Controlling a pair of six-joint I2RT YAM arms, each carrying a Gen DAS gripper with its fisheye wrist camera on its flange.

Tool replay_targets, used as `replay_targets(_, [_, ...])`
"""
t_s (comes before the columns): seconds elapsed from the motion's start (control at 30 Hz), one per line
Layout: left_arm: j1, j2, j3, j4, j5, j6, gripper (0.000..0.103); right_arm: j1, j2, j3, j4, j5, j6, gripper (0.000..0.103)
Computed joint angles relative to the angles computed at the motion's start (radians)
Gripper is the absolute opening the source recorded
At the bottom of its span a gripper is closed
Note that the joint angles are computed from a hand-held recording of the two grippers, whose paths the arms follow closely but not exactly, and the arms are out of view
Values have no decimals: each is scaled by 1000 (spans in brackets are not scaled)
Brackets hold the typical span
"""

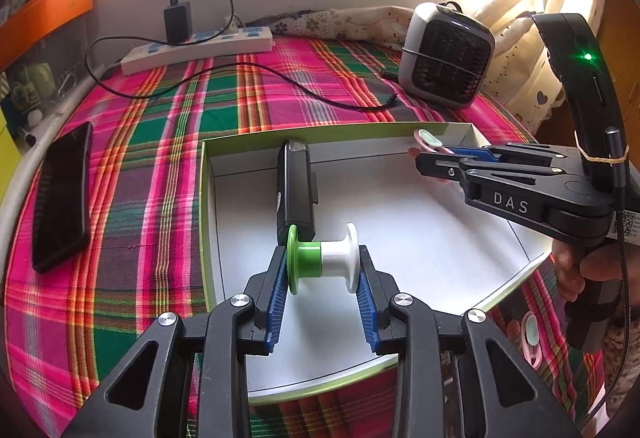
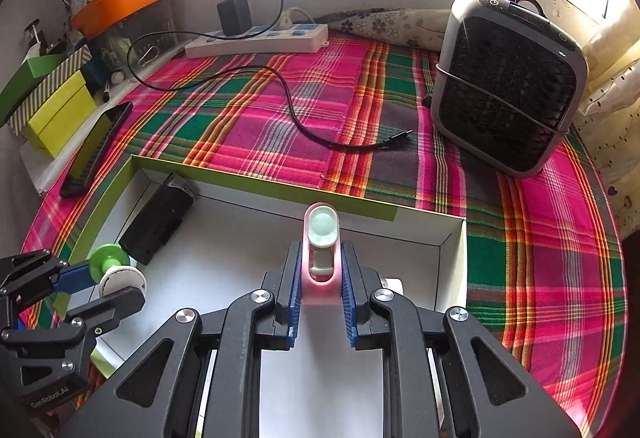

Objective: Organize objects
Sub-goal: 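Carry the spool with the left gripper into the box while the right gripper carries the pink clip there, then open the left gripper to release the spool while the right gripper releases the pink clip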

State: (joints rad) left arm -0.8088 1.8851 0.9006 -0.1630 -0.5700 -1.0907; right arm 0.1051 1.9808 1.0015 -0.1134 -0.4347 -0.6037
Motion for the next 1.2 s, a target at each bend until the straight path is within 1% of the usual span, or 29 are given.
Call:
replay_targets(0.1, [-1,15,25,-33,-9,-4,30,4,9,6,-1,6,2,18])
replay_targets(0.97, [6,41,54,-57,-10,5,31,14,31,12,31,29,30,19])
replay_targets(1.17, [7,42,55,-57,-10,7,31,10,29,9,33,19,42,33])
replay_targets(1.2, [7,40,52,-54,-9,6,31,11,28,7,35,21,46,37])
